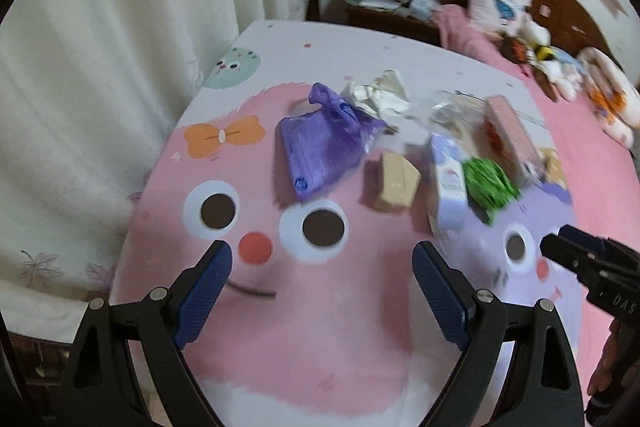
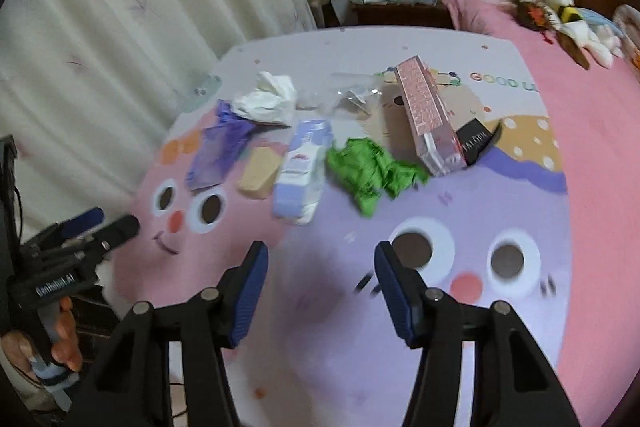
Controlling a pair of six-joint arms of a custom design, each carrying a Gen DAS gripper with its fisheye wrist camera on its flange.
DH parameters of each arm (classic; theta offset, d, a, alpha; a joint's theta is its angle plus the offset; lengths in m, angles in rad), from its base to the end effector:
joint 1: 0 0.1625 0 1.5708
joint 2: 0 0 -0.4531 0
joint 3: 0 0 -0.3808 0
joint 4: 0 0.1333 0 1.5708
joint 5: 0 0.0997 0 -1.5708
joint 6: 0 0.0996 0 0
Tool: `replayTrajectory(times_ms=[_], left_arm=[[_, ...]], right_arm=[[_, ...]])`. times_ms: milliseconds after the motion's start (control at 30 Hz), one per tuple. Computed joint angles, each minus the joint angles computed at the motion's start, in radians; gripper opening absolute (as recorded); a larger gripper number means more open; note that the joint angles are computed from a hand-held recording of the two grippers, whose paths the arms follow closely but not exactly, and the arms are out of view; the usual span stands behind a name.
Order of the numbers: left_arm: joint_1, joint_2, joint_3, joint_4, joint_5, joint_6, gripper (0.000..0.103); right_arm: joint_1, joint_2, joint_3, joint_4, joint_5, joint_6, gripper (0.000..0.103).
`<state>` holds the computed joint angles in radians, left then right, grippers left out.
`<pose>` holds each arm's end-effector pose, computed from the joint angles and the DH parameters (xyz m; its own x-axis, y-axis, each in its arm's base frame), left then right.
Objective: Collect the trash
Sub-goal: 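Grasp the purple plastic bag with the left tool while the right tool grasps the green paper, then carry the purple bag and green paper down over the bin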
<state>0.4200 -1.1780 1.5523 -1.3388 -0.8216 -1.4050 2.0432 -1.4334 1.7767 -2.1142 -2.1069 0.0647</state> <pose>-0.4368 -0.4154 0.3251 -0.7308 -0.1940 -0.6544 0.1788 0.8708 -0.4579 0.3170 -0.4392 0.4191 -0.8389 -0.2437 0.4867 -0.3925 0.8903 -0.2307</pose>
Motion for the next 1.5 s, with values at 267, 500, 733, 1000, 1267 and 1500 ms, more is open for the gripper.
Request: replayTrajectory(times_ms=[267,500,733,1000,1267,1500], left_arm=[[0.122,0.099,-0.057,-0.019,0.018,0.008,0.091],[0.201,0.130,-0.071,-0.042,0.002,-0.009,0.090],[0.239,0.124,-0.051,-0.127,-0.005,0.024,0.069],[0.249,0.103,0.012,-0.276,-0.020,0.088,0.023],[0.179,0.070,0.056,-0.272,-0.001,0.073,0.016],[0.065,-0.007,0.092,-0.192,-0.011,0.019,0.016]], right_arm=[[-0.096,0.121,-0.079,-0.004,0.007,-0.151,0.056],[-0.137,0.170,-0.117,0.024,0.046,-0.187,0.056],[-0.156,0.166,-0.106,0.011,0.086,-0.232,0.048],[-0.166,0.148,-0.101,0.009,0.138,-0.234,0.031],[-0.144,0.109,-0.072,-0.003,0.148,-0.200,0.022],[-0.093,0.034,-0.023,-0.012,0.154,-0.109,0.022]])
